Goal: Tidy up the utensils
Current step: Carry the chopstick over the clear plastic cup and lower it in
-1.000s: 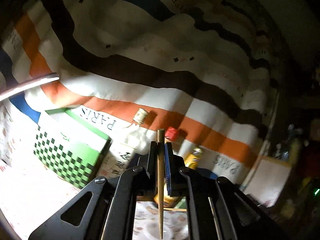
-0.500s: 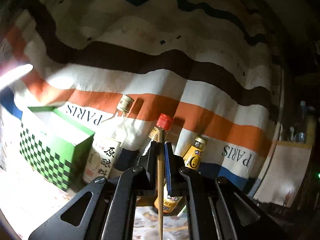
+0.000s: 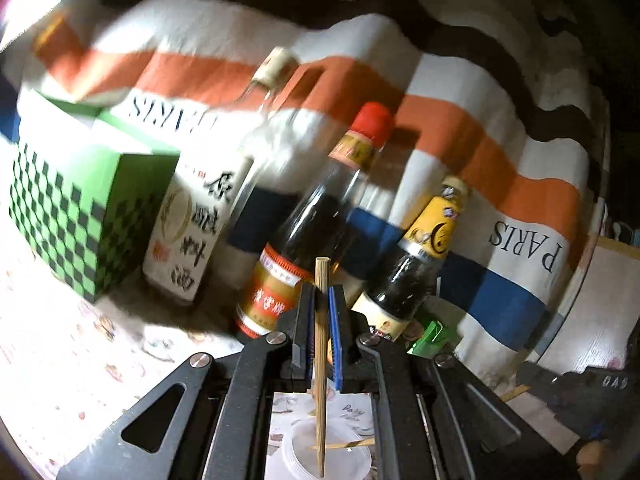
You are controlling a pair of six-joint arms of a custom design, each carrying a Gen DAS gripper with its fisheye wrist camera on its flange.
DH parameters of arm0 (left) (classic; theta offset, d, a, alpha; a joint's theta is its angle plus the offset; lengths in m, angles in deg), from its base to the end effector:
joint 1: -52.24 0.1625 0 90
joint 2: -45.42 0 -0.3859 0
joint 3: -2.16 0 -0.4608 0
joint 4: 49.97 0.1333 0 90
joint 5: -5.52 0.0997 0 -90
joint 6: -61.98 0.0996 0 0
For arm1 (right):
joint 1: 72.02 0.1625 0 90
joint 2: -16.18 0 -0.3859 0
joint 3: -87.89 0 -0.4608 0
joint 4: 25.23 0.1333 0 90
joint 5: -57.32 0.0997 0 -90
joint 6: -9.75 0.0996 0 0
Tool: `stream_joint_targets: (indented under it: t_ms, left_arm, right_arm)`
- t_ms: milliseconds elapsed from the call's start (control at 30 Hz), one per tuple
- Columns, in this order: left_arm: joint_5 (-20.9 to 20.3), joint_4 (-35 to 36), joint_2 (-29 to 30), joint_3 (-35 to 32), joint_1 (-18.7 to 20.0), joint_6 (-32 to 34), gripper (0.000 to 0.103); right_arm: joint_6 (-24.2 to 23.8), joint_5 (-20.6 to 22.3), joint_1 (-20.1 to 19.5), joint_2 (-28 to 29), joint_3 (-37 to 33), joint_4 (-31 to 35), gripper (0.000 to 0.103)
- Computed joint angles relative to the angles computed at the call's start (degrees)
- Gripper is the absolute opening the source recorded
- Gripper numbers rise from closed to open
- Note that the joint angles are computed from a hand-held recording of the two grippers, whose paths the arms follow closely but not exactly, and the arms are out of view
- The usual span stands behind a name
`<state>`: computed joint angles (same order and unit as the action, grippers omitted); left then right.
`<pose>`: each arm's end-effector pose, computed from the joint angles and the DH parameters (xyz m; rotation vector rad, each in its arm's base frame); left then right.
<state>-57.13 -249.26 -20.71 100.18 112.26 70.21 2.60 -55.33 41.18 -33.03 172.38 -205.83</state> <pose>-0.1724 -0.6573 0.3500 0.3272 2.3063 -1.9037 0.3869 -0.6617 0.2182 0.4099 -2.5355 1.3971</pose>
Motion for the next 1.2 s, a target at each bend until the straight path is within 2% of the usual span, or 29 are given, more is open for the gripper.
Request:
stream_joint_targets:
  t_ms: [133, 233, 367, 433, 667, 867, 1100, 1200]
  left_arm:
    - [-2.0, 1.5, 0.4, -0.4, 1.7, -3.9, 0.006]
    - [-1.3, 2.3, 1.0, -0.9, 2.2, -4.0, 0.006]
    - [-1.9, 5.7, 1.2, -1.6, 2.8, -5.8, 0.006]
    - [-2.4, 8.7, 1.0, -2.0, 3.3, -7.5, 0.006]
    - [-3.3, 9.5, 0.9, -2.0, 4.0, -9.9, 0.006]
    - [-3.9, 11.4, 0.6, -2.1, 4.7, -11.1, 0.006]
    - [-3.9, 11.7, 1.1, -2.2, 4.6, -9.8, 0.006]
    - [-2.4, 11.2, 2.0, -2.8, 4.1, -8.6, 0.006]
  right_arm:
    - [0.8, -1.3, -0.3, 2.2, -2.7, 4.4, 0.007]
    - [2.1, -2.5, -0.8, 3.8, -4.9, 7.8, 0.007]
    - [4.3, -1.3, -1.7, 4.8, -6.5, 12.1, 0.007]
    - [4.6, -1.7, -1.8, 5.2, -6.9, 12.4, 0.007]
    - [6.0, -2.5, -2.4, 6.9, -8.9, 14.4, 0.007]
    - [7.8, -0.7, -3.6, 6.0, -8.7, 15.6, 0.007]
    - [10.4, -0.1, -5.0, 4.8, -8.0, 16.5, 0.008]
    - [10.2, -0.2, -5.2, 4.5, -7.9, 16.5, 0.008]
